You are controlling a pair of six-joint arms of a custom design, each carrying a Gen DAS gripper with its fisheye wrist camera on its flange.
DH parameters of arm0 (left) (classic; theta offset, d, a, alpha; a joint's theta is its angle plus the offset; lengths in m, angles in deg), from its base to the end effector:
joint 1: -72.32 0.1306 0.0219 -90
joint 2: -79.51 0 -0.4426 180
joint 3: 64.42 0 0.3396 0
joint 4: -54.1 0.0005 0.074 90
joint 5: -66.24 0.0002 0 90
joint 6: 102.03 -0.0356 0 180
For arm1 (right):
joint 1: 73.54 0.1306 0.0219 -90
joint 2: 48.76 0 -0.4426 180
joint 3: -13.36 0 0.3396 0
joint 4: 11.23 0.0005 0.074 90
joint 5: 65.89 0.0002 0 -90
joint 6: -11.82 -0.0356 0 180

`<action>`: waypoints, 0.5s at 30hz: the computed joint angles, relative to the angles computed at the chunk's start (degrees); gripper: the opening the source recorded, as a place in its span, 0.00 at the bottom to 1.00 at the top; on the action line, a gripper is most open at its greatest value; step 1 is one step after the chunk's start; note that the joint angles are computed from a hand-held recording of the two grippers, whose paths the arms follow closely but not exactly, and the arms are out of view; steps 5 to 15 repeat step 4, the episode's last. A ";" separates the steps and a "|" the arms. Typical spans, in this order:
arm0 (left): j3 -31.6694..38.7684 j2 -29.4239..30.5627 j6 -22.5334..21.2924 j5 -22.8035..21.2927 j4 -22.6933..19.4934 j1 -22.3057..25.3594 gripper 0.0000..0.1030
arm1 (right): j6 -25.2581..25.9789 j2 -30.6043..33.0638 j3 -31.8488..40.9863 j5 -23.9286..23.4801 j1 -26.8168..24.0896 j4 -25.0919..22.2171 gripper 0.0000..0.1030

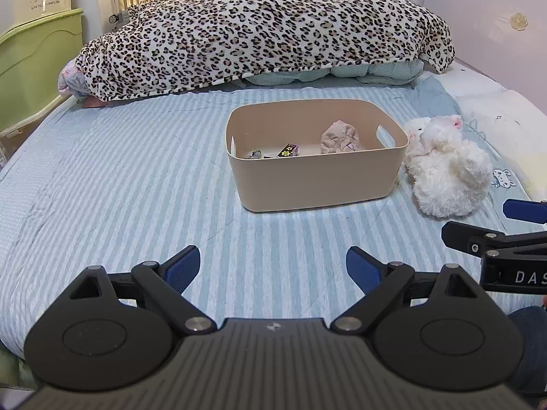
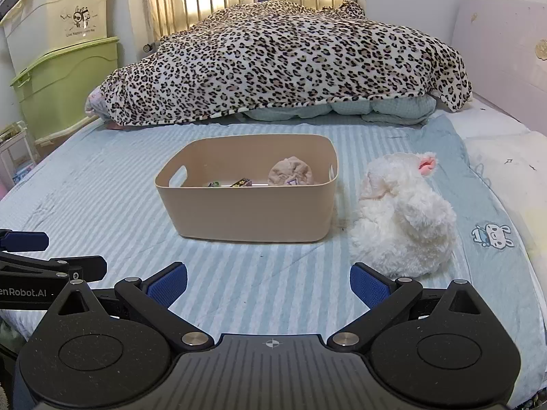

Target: Organize objects

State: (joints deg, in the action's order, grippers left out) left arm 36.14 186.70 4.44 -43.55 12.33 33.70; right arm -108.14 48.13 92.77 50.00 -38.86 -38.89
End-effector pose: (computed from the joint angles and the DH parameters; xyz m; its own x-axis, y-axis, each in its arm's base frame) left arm 0.4457 -0.3413 0.4337 -0.6770 0.1994 -0.7085 0.2291 0.9719 0.0546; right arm 0.3986 0.2563 0.3927 -0.6342 0.1075 -0.7657 0.0671 0.9942 0.0841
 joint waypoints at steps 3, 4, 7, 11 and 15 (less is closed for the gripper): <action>-0.16 -0.06 -0.27 0.25 0.40 0.03 0.90 | 0.11 0.09 0.13 0.06 -0.01 0.01 1.00; -0.08 0.02 -0.34 0.31 0.32 0.03 0.90 | 0.18 0.19 0.24 0.04 -0.05 -0.05 1.00; -0.08 0.02 -0.34 0.31 0.32 0.03 0.90 | 0.18 0.19 0.24 0.04 -0.05 -0.05 1.00; -0.08 0.02 -0.34 0.31 0.32 0.03 0.90 | 0.18 0.19 0.24 0.04 -0.05 -0.05 1.00; -0.08 0.02 -0.34 0.31 0.32 0.03 0.90 | 0.18 0.19 0.24 0.04 -0.05 -0.05 1.00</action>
